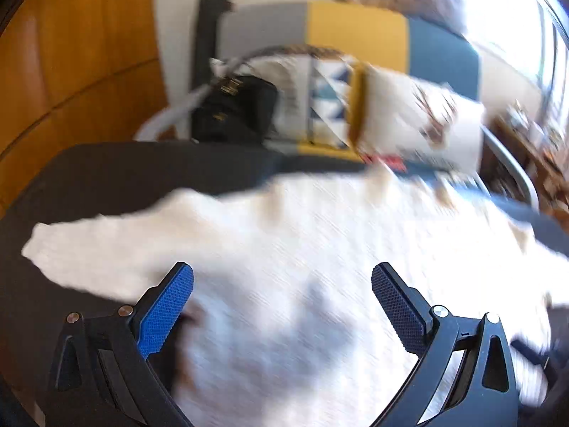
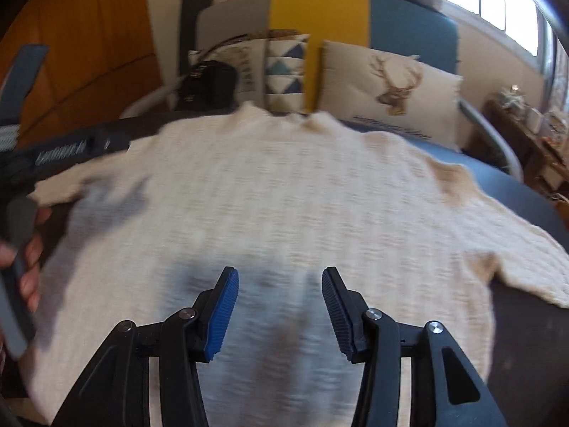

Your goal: Fold clothes

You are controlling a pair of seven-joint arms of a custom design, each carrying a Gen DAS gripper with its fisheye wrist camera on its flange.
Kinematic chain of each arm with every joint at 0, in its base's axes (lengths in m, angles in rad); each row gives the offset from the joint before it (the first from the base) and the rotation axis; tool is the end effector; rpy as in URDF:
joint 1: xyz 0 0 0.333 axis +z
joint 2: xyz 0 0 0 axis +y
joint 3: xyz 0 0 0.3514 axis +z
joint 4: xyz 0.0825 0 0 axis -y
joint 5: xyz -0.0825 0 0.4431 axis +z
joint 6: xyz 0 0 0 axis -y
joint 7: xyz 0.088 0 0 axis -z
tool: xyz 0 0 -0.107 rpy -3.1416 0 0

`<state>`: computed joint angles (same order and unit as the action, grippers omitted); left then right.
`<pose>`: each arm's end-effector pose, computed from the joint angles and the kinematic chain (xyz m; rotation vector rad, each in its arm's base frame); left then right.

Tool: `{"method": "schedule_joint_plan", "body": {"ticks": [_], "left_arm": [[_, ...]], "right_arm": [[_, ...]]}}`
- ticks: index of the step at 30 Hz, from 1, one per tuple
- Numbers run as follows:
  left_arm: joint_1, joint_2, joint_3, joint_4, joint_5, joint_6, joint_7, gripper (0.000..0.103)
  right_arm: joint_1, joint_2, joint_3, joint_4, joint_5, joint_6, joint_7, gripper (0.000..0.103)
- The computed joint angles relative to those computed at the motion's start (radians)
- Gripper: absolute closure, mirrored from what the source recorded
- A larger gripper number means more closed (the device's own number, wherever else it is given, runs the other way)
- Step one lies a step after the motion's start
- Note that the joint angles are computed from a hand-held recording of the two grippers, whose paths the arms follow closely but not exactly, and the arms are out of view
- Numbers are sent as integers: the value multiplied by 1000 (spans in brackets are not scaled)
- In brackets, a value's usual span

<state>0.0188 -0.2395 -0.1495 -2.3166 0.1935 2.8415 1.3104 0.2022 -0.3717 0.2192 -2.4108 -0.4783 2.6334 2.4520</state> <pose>0.5553 -0.0879 0.5321 -1.7277 1.8026 -0.7085 0.4626 0.2277 0.5165 -1.7248 1.9023 -0.6651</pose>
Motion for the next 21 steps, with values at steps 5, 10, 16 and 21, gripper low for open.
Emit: {"method": "schedule_joint_plan", "body": {"ticks": [5,10,16,21], "left_arm": [[4,-16,-56,-58,77,-4,-64,1],[-29,17,-25,-31,45,-90,-51,1],[-28,19,-30,-40,90,-81,-73,0],[-22,36,-27,-42,101,-56,-78,0]], "right_arm": [[-47,-11,7,-16,-39,-77,84,53],[-45,-15,-26,-38,-33,-59,90,50],[-25,-30,-66,-67,29,-6,-1,46],[-20,-65,-111,-112,121,57,-120,47]]}}
